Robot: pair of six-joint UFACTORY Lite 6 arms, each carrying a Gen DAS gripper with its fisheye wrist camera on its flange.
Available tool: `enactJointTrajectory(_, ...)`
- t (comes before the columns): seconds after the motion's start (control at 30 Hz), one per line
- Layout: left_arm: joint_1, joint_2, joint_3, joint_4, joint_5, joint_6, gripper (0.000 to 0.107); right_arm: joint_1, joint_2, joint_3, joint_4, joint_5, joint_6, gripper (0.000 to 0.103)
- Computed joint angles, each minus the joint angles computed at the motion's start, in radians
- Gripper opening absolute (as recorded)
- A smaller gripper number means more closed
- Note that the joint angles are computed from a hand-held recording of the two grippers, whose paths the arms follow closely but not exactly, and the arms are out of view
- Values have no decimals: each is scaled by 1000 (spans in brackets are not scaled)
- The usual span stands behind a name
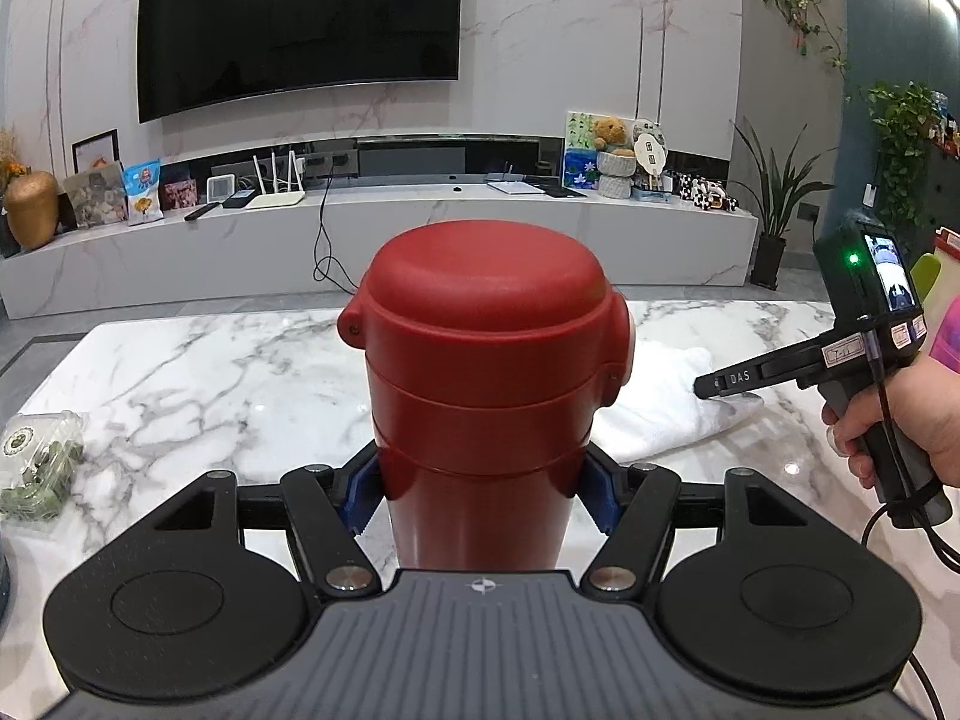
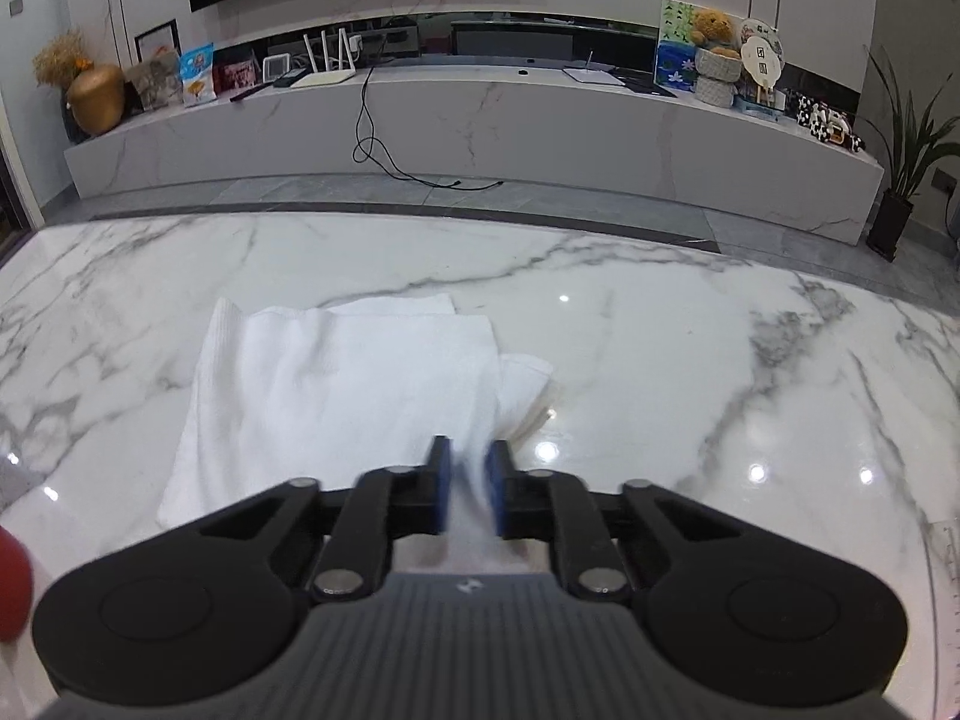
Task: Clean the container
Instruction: 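Move the right gripper to the white towel and pinch it up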
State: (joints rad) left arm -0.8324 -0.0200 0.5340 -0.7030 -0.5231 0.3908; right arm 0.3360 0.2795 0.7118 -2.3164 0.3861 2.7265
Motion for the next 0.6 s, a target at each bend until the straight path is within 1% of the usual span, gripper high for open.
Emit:
enactJointTrajectory(0.07, 3, -9, -4, 0, 6, -1, 64, 3, -43, -30, 38, -8, -33, 8)
enactJointTrajectory(0.17, 21, -20, -8, 27, 21, -27, 64, 20, -149, -101, 169, -3, -169, 7)
enactJointTrajectory(0.33, 43, -36, -1, 35, 58, -50, 64, 42, -369, -211, 522, -6, -547, 7)
enactJointTrajectory(0.43, 46, -38, 7, 15, 72, -35, 64, 60, -473, -238, 711, 8, -752, 7)
enactJointTrajectory(0.53, 45, -38, 12, 0, 79, -19, 64, 104, -506, -218, 830, 36, -878, 7)
enactJointTrajectory(0.6, 45, -42, 10, 2, 82, -16, 64, 148, -482, -183, 852, 53, -902, 7)
